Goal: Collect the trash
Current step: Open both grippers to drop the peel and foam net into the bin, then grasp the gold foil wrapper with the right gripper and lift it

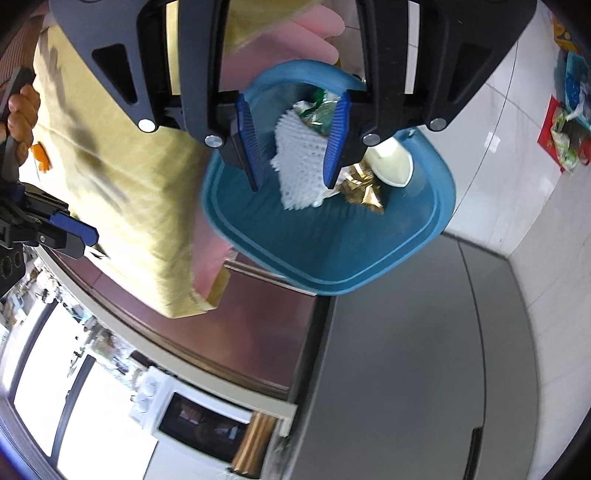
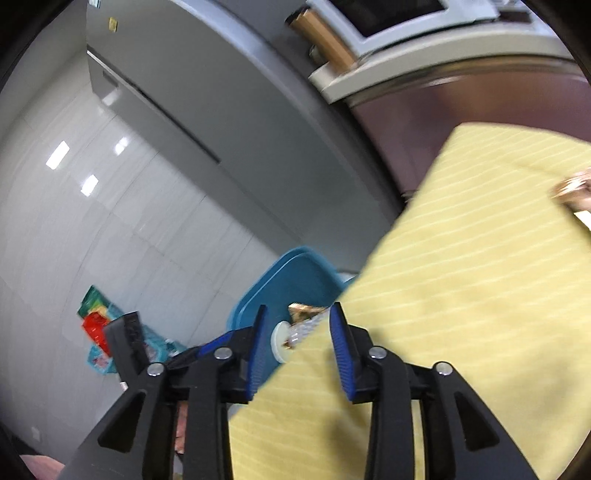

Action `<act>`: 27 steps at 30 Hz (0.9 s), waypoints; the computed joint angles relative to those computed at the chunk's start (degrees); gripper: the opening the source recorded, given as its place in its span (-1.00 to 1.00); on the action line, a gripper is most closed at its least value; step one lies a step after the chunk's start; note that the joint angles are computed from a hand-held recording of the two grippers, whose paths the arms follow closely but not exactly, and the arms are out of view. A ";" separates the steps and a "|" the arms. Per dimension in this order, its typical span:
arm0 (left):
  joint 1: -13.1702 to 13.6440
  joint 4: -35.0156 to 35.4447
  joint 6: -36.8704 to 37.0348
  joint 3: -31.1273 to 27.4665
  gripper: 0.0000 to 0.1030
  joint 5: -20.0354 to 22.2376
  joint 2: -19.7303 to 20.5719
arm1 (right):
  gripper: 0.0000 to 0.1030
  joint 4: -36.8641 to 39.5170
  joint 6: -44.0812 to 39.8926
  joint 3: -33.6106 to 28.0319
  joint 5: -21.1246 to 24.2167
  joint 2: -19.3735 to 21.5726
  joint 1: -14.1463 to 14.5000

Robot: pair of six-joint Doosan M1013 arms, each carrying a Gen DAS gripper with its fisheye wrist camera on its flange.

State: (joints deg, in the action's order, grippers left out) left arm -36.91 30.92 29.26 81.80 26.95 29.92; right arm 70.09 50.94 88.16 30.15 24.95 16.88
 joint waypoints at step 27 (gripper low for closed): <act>-4.02 -15.11 21.80 -7.89 -0.24 -0.38 3.89 | 0.03 -10.93 26.67 7.68 -11.61 -2.79 -9.30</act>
State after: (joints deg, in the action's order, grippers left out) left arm -40.92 15.81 51.06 73.91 26.58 33.81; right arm 59.17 77.61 95.84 18.53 22.17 7.59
